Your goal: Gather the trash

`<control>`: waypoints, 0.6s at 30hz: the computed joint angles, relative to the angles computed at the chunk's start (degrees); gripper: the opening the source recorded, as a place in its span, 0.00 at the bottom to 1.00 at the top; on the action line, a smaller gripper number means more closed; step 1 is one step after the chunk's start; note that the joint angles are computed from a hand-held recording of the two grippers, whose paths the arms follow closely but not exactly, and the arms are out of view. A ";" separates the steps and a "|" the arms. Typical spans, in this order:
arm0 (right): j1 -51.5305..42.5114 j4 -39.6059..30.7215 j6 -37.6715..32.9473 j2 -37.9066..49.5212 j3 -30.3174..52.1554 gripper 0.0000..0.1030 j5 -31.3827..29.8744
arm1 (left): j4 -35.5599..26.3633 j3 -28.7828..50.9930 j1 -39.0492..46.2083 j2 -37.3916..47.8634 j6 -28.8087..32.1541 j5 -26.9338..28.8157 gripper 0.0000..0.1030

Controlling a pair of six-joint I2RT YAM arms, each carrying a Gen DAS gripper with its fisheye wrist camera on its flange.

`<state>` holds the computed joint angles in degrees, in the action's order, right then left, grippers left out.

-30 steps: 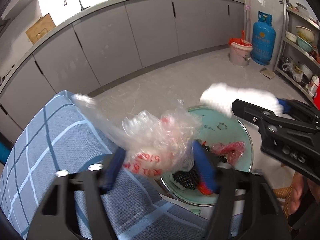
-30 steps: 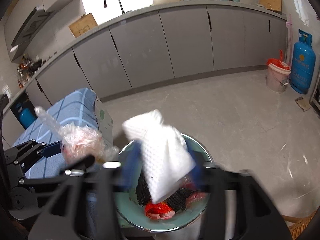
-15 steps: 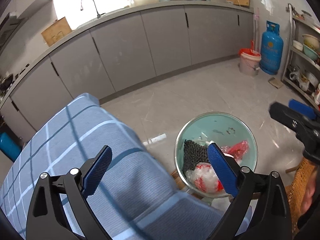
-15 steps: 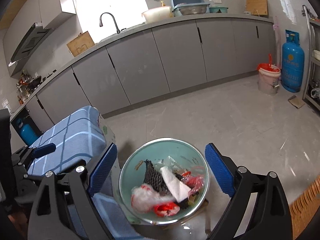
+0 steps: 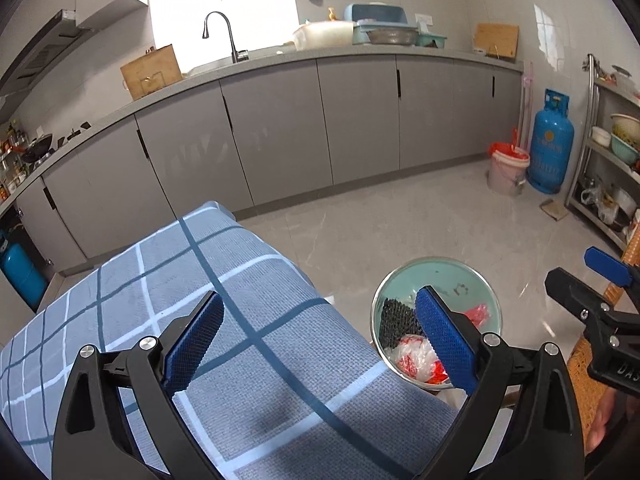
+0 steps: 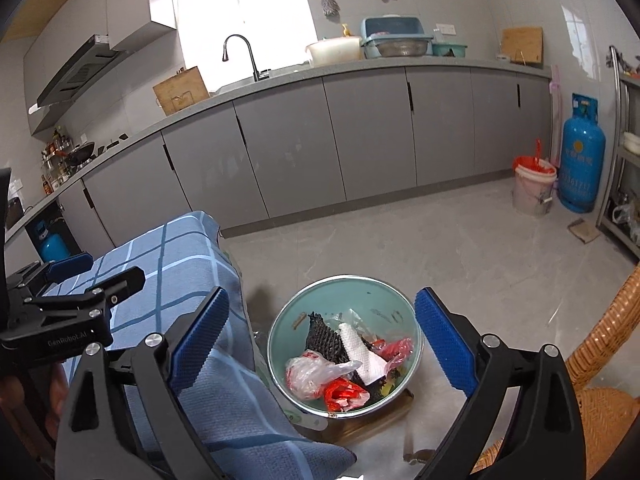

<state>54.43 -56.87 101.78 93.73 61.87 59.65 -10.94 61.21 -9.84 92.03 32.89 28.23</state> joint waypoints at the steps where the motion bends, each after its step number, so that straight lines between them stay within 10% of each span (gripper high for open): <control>1: 0.12 -0.42 -0.02 0.18 0.47 0.91 0.06 | -0.17 0.05 0.32 -0.31 -0.08 0.40 0.93; 18: 0.70 -5.56 -1.51 2.02 6.45 0.91 0.79 | -1.61 0.97 2.75 -1.98 -0.62 3.37 0.93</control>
